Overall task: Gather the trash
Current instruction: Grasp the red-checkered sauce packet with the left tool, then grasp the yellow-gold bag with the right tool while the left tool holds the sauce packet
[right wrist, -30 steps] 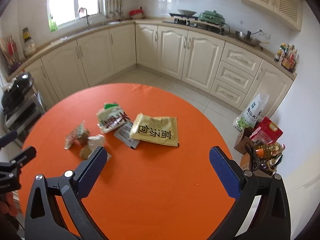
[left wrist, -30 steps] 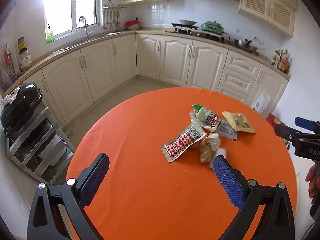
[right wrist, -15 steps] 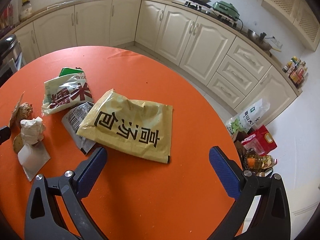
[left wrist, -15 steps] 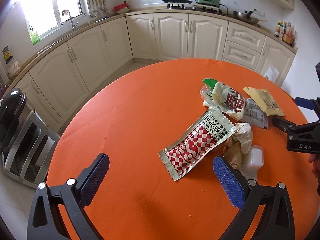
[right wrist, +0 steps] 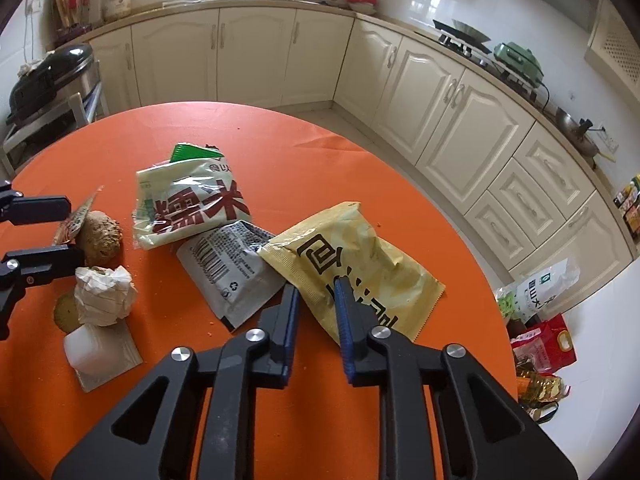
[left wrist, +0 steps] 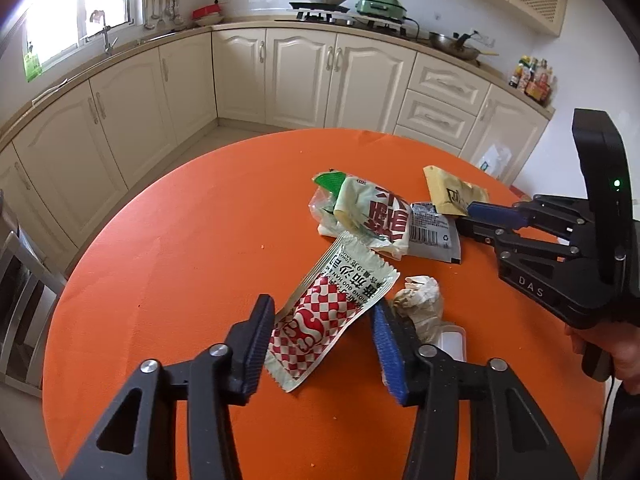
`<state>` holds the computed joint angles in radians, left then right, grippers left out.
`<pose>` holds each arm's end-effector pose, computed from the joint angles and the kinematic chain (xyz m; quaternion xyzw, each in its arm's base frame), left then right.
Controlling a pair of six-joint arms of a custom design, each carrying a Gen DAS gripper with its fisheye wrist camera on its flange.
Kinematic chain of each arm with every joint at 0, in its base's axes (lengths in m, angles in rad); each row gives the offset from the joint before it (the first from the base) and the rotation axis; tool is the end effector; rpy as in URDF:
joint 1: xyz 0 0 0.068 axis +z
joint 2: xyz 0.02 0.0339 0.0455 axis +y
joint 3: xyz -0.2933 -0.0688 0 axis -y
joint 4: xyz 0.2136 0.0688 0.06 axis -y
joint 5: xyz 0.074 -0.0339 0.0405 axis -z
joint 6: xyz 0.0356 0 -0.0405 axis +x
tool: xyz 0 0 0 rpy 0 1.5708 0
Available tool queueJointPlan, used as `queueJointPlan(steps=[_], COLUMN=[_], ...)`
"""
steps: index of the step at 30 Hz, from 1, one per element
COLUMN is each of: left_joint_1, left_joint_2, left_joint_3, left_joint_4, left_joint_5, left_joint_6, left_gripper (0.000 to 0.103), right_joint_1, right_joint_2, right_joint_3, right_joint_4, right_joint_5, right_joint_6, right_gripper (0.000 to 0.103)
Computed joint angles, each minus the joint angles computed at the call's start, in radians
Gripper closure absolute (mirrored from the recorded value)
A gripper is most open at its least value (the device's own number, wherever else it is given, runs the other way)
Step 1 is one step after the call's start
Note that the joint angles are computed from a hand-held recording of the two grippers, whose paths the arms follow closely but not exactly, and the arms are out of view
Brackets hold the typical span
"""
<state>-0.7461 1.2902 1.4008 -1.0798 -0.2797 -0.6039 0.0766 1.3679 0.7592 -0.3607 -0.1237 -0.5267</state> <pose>0.1577 -0.1324 0.3893 0.0260 0.9463 -0.0794 0.3122 0.2313 0.0222 0.2377 -0.3007 0.9048 -0.0084 0.3013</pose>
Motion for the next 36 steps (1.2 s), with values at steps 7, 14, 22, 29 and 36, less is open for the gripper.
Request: queueJointPlan(steps=[7,14,22,29,36], left_joint_1=[0.142,0.089,-0.240,-0.229,-0.168], left_joint_2=[-0.065,-0.184,-0.211,-0.106,-0.145], left_joint_3=[-0.052,-0.125,-0.117,-0.134,-0.221], left_joint_4=[0.051,0.030,-0.114,-0.058,0.049], left_joint_5=[0.111,0.074,-0.129,-0.133,-0.069], left_joint_6=[0.100,0.029,-0.234,-0.220,-0.153], left_gripper=[0.097,0.099,0.094,0.081,0.084], right_joint_1=[-0.068,-0.225,-0.334,-0.274,-0.154], right_joint_2=[-0.075,-0.164,-0.243,-0.253,-0.240], right_joint_3=[0.032,0.102,0.126,0.074,0.049], right_joint_4=[-0.123,-0.328,-0.503,-0.458,-0.398], right_joint_5=[-0.105,-0.291,-0.379,-0.334,-0.218], right_joint_6=[0.050,0.042,-0.028,0.007,0.033], right_gripper=[0.095,0.096,0.097,0.097,0.088])
